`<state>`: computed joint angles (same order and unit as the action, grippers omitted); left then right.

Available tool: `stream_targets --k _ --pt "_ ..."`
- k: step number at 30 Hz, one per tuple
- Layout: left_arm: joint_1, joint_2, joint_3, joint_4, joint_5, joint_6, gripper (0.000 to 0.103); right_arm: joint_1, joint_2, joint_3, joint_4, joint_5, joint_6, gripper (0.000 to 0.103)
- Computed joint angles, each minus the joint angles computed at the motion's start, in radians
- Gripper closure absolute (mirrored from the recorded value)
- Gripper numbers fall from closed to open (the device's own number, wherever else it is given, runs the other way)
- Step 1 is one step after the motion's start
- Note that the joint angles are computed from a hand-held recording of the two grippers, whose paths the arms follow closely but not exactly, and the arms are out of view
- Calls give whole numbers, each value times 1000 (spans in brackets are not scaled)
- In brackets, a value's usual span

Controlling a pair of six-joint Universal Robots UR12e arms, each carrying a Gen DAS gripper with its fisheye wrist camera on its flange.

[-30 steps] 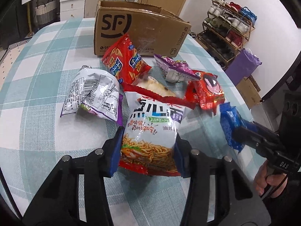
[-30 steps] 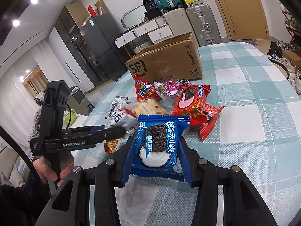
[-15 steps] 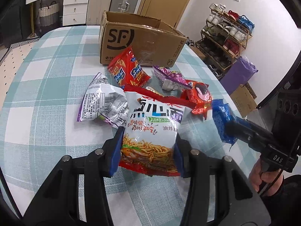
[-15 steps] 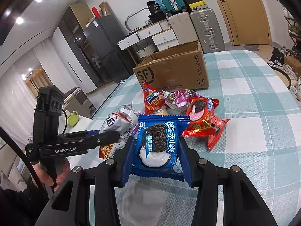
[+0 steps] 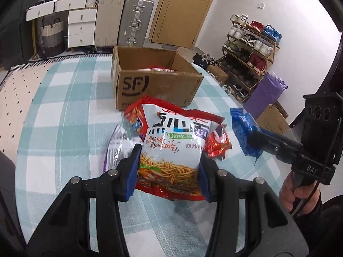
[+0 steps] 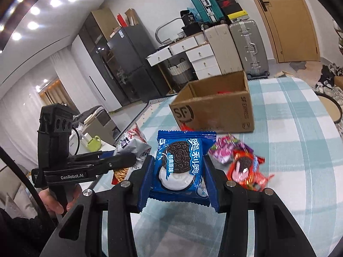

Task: Organize snacks
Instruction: 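Carry the noodle bag and blue pack toward the box with both grippers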

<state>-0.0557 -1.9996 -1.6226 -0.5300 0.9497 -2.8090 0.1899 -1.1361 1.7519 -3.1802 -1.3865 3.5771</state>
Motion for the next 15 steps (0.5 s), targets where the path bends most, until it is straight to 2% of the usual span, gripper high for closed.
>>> stream_targets --k 10,15 --pt "-14 -13 110 -4 45 10 59 -37 21 -110 48 72 -61 58" --pt "-21 -42 195 -39 50 2 59 -51 43 -178 86 85 -87 58"
